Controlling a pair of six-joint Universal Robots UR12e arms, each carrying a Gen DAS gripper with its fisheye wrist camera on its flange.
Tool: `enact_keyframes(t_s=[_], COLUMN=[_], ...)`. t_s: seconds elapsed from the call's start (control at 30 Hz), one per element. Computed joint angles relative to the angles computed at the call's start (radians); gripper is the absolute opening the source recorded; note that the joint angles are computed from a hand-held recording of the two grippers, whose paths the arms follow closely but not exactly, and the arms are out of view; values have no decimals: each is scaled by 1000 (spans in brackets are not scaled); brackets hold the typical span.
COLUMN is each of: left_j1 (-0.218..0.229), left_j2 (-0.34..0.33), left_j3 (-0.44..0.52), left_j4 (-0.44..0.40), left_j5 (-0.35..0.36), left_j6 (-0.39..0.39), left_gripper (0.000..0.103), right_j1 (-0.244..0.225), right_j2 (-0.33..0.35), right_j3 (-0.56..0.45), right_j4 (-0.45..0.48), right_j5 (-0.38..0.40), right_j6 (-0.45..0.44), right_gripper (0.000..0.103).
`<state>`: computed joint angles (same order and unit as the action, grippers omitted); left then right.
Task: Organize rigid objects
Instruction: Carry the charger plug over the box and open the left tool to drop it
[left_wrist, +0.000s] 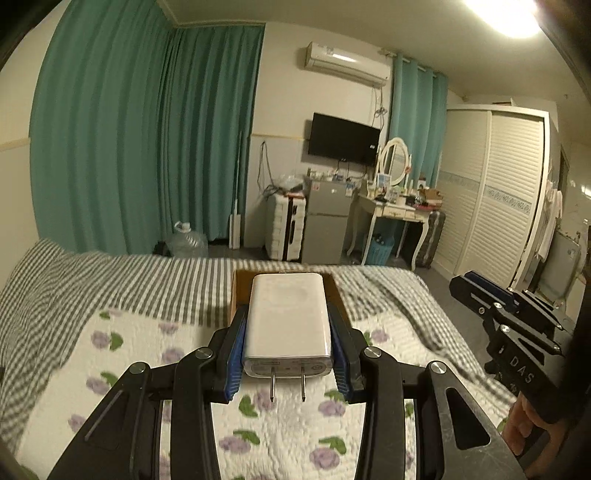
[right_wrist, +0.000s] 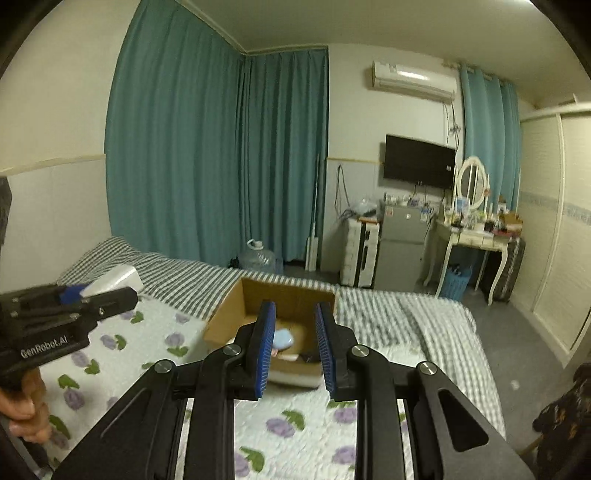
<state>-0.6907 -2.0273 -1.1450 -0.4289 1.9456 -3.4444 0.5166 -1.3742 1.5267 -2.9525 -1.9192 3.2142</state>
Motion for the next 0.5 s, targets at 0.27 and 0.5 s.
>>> enact_keyframes(t_s=[0.27, 0.5], left_j1=[25, 44], left_j2=[-58, -120], left_j3=[93, 190], left_j4=[49, 41], left_j5=[-22, -53], left_j6=[30, 78], left_gripper=[40, 40], right_j1=[-21, -39], right_j2=[52, 115], right_j3=[-86, -167], right_j4=[-24, -40], right_j5=[27, 55], right_j6=[-44, -50], right_gripper=[22, 22])
